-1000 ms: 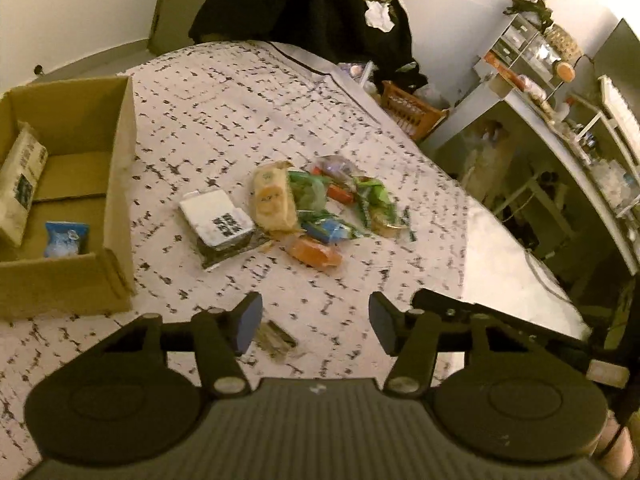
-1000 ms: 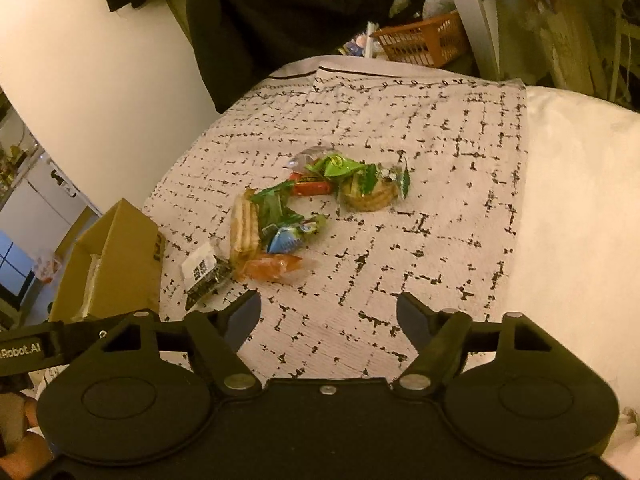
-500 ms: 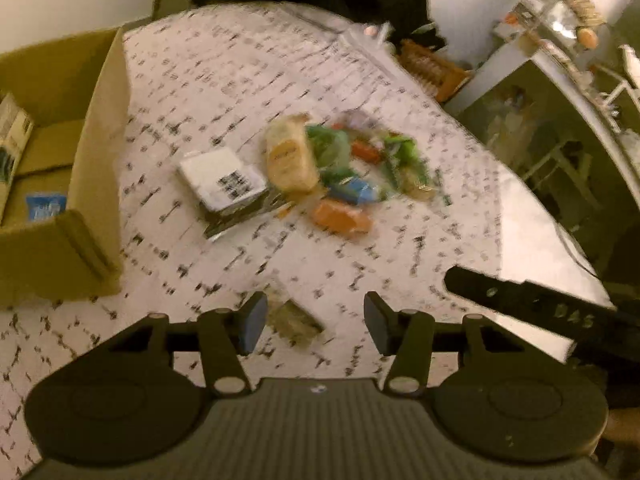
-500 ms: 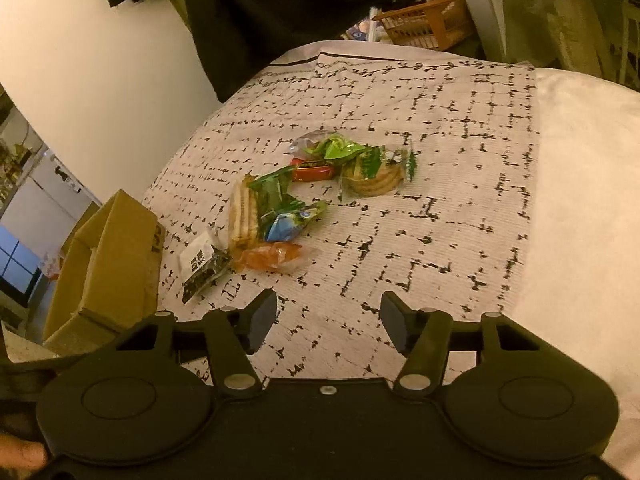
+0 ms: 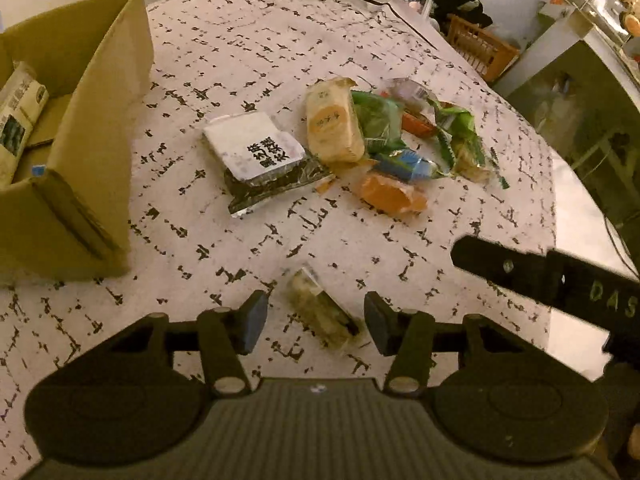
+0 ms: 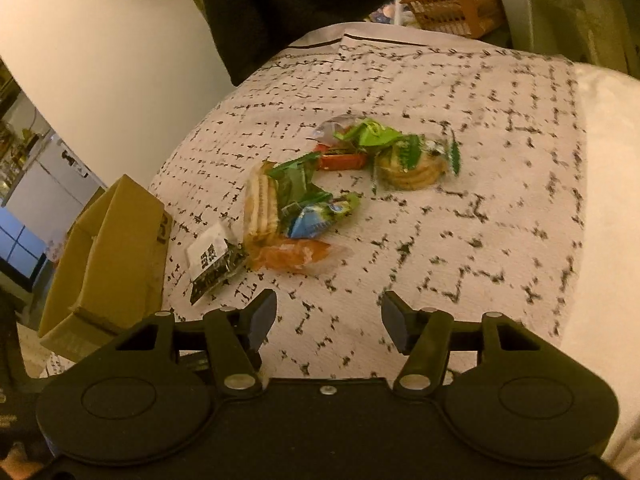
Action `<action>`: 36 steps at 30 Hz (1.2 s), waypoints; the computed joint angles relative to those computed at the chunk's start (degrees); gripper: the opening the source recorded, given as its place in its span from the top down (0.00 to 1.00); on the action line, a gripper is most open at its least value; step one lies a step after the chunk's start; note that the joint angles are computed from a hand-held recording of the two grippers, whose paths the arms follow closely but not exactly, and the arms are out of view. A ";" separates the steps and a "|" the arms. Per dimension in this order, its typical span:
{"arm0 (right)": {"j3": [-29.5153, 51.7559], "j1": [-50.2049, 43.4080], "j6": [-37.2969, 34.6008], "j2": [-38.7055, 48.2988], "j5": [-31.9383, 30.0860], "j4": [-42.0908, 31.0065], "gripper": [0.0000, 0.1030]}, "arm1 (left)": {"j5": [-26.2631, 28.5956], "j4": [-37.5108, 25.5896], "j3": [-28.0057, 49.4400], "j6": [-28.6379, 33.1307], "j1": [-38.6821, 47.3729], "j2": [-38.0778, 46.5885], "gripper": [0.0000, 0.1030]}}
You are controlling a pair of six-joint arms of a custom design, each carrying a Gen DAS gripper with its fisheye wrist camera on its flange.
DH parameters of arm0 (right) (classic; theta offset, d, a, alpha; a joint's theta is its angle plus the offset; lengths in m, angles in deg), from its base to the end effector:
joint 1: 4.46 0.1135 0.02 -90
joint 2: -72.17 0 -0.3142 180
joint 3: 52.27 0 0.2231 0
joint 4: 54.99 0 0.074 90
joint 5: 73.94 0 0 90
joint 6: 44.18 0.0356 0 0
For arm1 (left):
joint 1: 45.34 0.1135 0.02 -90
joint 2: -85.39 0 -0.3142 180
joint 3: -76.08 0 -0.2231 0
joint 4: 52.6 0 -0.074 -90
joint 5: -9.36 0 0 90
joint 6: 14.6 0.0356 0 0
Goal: Organize snacks
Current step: 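Grasp the clear bar packet with the left tool while the right tool grasps the orange packet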
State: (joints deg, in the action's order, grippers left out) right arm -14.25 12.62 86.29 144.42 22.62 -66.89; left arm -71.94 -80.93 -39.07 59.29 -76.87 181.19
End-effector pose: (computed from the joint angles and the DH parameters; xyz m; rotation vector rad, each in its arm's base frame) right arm 0.1775 0.0503 0.2084 0.5398 2.3351 0.3441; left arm 0.2519 -0.1609 0.2175 0.4136 2.6388 -0.4821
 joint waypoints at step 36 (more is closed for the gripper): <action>14.87 6.99 -15.46 15.67 5.99 -7.76 0.66 | 3.92 -1.56 0.68 1.38 8.30 -4.93 0.85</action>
State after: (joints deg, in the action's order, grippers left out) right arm 0.61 19.61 70.83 160.09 28.61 -74.65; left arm -68.03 -82.48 -38.39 60.68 -68.56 176.26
